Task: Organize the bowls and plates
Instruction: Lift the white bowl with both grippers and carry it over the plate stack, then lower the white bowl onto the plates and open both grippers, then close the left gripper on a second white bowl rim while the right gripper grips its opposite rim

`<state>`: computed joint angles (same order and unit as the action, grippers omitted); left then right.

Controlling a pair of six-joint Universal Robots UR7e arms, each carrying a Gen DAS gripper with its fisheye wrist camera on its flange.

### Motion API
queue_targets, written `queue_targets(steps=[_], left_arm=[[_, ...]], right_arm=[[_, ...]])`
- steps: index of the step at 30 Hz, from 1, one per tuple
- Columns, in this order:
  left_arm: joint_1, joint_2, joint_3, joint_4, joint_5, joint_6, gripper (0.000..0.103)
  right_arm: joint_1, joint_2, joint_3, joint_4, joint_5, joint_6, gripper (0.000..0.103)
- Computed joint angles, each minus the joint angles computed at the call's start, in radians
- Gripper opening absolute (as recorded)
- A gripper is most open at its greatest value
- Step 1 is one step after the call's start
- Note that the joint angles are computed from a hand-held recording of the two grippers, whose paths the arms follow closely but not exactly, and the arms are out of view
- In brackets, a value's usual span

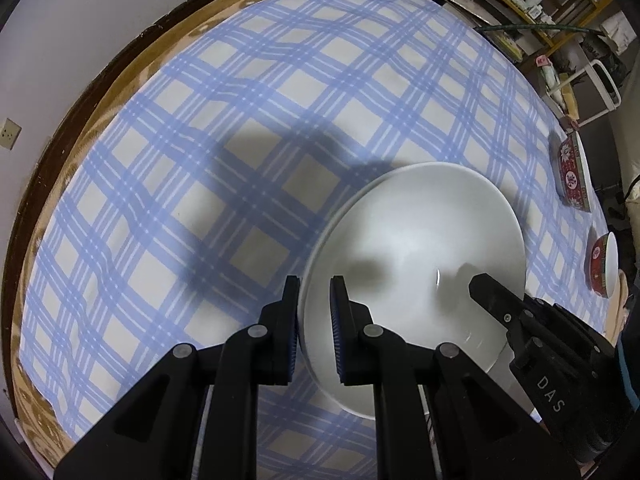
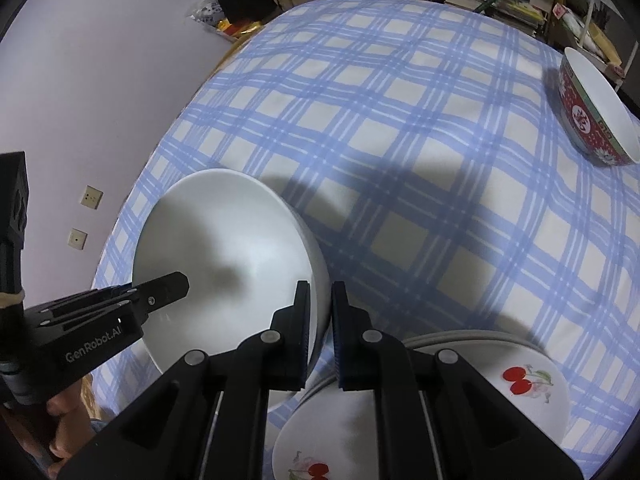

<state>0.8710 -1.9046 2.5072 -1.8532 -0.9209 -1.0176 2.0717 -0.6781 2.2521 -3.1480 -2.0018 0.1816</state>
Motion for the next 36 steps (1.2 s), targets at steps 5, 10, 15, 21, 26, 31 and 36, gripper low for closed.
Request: queue_targets(steps=[5,10,15,21,26,31,36], left_arm=[[-0.026,-0.023,-0.01,0.084,0.009,-0.049,0.017],[-0.098,-0.069,-0.028,0.218,0.033,-0.13,0.022],[-0.205,-0.075,-0.048,0.324,0.058,-0.204,0.042],[-0.3,0.006,-0.077,0.294,0.067,-0.189,0.053],[-0.344,0.117,-0.098,0.154,0.037,-0.139,0.06],[-0.413,0.276,-0.122,0.055,0.083,-0.09,0.071],[-0.436,0.434,-0.142,-0.083,0.1,-0.028,0.077]], right_arm=[[-0.003,-0.028,0.021,-0.015,0.005,-0.008,0.011],[0.011,-0.113,0.064,-0.028,-0.004,-0.031,0.013],[0.03,-0.211,0.101,-0.01,-0.067,-0.068,0.018],[0.022,-0.347,0.16,-0.016,-0.134,-0.101,0.048],[-0.015,-0.463,0.197,0.031,-0.168,-0.111,0.062],[-0.085,-0.567,0.25,0.006,-0.179,-0.15,0.075],[-0.191,-0.667,0.3,-0.047,-0.177,-0.196,0.09]])
